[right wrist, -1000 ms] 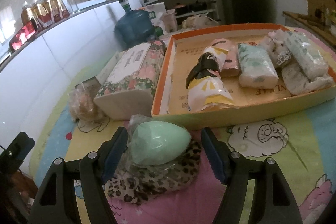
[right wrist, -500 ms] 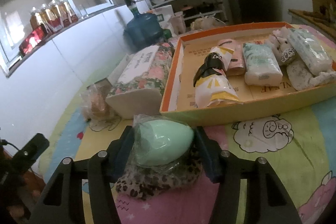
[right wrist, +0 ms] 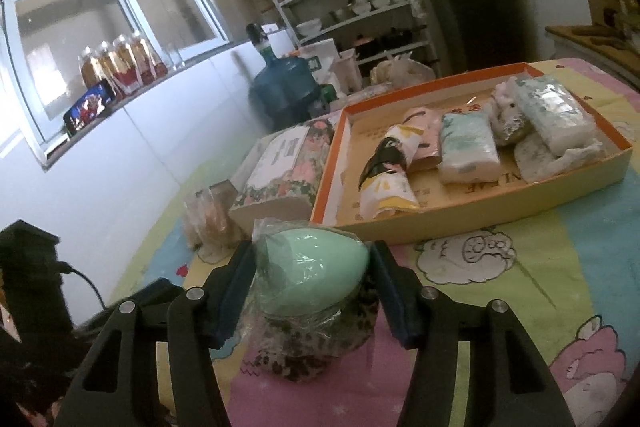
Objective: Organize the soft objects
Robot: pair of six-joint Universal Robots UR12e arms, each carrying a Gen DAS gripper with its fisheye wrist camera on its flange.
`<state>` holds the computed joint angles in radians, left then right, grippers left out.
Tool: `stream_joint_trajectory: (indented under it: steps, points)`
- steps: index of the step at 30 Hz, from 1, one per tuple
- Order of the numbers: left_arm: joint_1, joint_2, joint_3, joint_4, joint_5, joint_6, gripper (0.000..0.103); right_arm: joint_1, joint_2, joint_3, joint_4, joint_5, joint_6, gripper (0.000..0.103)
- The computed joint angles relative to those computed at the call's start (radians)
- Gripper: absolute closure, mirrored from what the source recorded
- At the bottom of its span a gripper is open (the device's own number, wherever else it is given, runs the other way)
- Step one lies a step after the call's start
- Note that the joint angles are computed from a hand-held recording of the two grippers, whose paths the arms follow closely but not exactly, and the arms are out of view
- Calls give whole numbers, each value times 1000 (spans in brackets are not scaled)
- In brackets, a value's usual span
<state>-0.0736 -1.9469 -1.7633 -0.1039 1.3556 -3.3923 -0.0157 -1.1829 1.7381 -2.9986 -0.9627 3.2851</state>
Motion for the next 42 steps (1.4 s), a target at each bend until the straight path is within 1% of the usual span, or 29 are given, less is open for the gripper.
stream_joint_trajectory:
  steps: [4, 9, 11, 14, 15, 16, 18, 19, 20, 21, 22, 23, 25, 29, 33, 36, 42]
  points:
    - [-19, -19, 30, -35, -20, 52, 18, -19, 5, 6, -9, 49, 38, 43]
    - [-54, -50, 82, -119, -9, 168, 18, -35, 14, 3, 7, 98, 71, 43]
    - [-66, -60, 98, -153, -4, 202, 18, -38, 15, 4, 11, 106, 76, 42]
    - [-79, -75, 122, -212, -7, 222, 19, -41, 17, 3, 18, 118, 78, 42]
    - [-84, -77, 121, -194, 12, 225, 19, -40, 19, 0, 19, 118, 78, 43]
    - [-86, -79, 121, -187, 16, 227, 25, -41, 20, 0, 19, 119, 77, 42]
    - [-84, -79, 116, -170, 7, 222, 40, -41, 20, 0, 15, 120, 79, 42]
    - [-78, -79, 112, -163, -17, 216, 56, -42, 20, 1, 12, 121, 80, 42]
    - [-74, -79, 109, -156, -34, 204, 66, -44, 20, 2, 9, 122, 82, 42]
    - [-68, -78, 106, -152, -51, 192, 71, -46, 20, 2, 6, 123, 84, 42]
    - [-64, -78, 104, -147, -64, 184, 80, -47, 20, 3, 0, 120, 88, 42]
    - [-58, -78, 99, -137, -85, 172, 85, -49, 20, 3, -5, 117, 92, 42]
    - [-50, -79, 92, -119, -113, 148, 88, -54, 20, 5, -19, 114, 103, 42]
    - [-50, -70, 74, -91, -100, 135, 90, -64, 18, 8, -34, 104, 118, 42]
    - [-54, -60, 65, -69, -72, 137, 90, -73, 13, 14, -48, 96, 129, 42]
    - [-54, -52, 63, -57, -66, 135, 90, -77, 10, 17, -54, 91, 133, 42]
    - [-56, -38, 62, -26, -59, 122, 90, -76, -5, 24, -71, 53, 115, 42]
